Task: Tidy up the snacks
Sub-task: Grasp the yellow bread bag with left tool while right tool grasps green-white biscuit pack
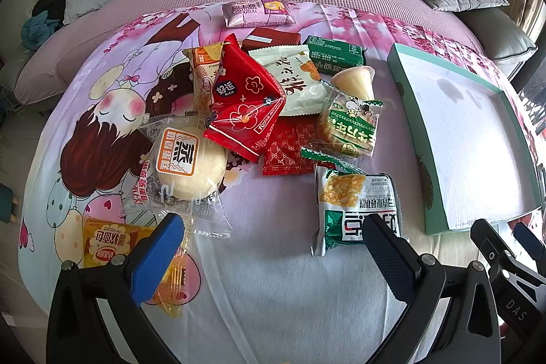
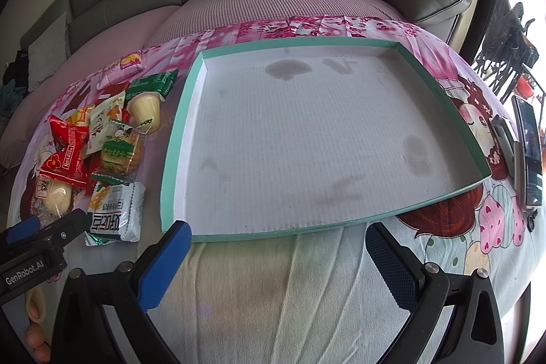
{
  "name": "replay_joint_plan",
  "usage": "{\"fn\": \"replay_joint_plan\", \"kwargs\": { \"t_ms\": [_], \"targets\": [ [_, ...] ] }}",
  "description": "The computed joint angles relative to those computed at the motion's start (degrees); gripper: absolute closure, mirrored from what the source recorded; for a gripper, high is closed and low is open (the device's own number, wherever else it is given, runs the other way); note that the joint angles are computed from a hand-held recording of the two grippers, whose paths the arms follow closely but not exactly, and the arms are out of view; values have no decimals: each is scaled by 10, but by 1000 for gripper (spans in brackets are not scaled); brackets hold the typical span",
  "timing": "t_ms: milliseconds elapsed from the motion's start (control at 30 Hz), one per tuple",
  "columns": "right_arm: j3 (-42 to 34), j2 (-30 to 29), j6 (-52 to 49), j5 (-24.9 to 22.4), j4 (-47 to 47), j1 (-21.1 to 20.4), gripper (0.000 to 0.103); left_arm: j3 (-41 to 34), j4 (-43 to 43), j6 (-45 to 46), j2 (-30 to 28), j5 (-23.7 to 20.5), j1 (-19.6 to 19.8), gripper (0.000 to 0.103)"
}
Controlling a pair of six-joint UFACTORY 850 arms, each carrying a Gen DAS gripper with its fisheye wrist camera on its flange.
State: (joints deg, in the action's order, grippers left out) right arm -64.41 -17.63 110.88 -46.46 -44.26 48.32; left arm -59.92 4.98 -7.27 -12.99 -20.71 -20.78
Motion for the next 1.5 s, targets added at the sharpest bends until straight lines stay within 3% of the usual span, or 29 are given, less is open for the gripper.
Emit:
{"fn": "replay_joint_plan", "kwargs": {
  "t_ms": [100,300,467,733,900,1033,1233,1400,1500],
  "targets": [
    [-1,0,-1,0,0,-1,0,1,6,-8,1,1,0,0],
    [-9,-6,0,14,-36,8,0,9,167,-212,18,17,9,0],
    [-46,-32,-9,47,-112,23,0,6,211,-258,22,-5,29,0],
    [-108,-82,-60,111,-141,23,0,-4,171,-223,8,-27,82,0],
    [-144,-116,-133,139,-99,19,0,-11,137,-200,-10,-41,103,0],
    [-163,-136,-173,140,-53,14,0,-22,21,-94,-28,-49,120,0],
    [-161,-143,-186,149,-9,3,1,-26,-65,5,-39,-65,115,0],
    [-160,-145,-178,151,0,-4,8,-35,-39,-15,-52,-78,101,0],
    [-157,-143,-164,150,-9,-4,20,-36,-24,-32,-54,-76,96,2]
  ]
}}
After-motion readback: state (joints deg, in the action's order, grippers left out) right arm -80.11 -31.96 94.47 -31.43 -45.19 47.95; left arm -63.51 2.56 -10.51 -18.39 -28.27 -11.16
